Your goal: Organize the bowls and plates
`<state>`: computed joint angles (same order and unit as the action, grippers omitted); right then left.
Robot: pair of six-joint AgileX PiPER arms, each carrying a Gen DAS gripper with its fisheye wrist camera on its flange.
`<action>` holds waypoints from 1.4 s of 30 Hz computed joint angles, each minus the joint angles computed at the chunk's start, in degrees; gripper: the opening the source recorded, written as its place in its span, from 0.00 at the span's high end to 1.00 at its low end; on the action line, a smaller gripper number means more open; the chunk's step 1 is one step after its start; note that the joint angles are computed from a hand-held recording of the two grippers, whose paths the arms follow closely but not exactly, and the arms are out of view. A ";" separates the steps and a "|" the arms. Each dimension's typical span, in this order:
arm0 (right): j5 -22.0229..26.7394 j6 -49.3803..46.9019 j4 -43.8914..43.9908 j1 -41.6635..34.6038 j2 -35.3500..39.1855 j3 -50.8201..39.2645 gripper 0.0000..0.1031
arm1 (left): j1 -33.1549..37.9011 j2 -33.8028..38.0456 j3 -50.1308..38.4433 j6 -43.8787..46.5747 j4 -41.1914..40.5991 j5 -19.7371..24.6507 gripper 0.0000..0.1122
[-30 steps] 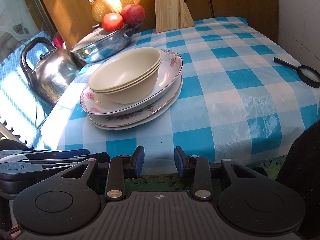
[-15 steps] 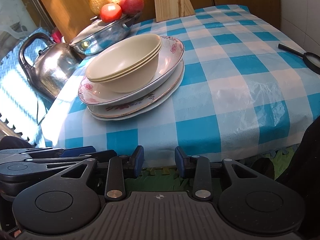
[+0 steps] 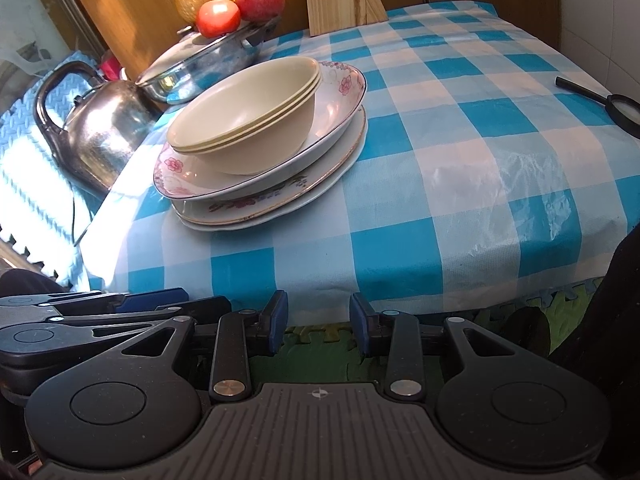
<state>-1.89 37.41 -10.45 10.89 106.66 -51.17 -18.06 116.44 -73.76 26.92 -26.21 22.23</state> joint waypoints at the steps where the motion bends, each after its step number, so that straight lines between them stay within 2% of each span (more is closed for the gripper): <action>1: -0.02 0.93 -0.92 -0.02 -0.01 0.01 0.58 | 0.00 0.00 0.00 0.00 0.00 0.00 0.73; 6: 0.07 3.64 -3.66 0.00 0.03 -0.05 0.58 | -0.06 -0.13 0.19 -0.28 0.45 -0.25 0.73; 22: 0.07 2.32 -2.31 0.04 0.12 -0.11 0.58 | -0.42 -0.26 0.41 -1.43 1.53 -0.74 0.73; 30: 0.00 3.72 -3.73 -0.04 0.09 -0.06 0.58 | -0.62 -1.37 2.44 2.13 -0.94 -3.93 0.73; 35: -0.38 -9.32 9.56 0.47 0.09 0.10 0.58 | -0.75 -1.63 2.71 1.88 -0.57 -4.36 0.73; 39: -0.52 -2.25 2.32 0.13 -0.02 0.13 0.58 | -0.44 -1.29 1.98 1.93 -0.92 -3.22 0.73; 42: -0.57 -1.12 1.15 0.07 -0.03 0.15 0.58 | -0.42 -1.21 1.96 2.14 -0.97 -3.19 0.73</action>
<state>-2.46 36.30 -9.29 10.96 106.63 -51.02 -18.49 115.23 -71.81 29.06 -27.18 19.04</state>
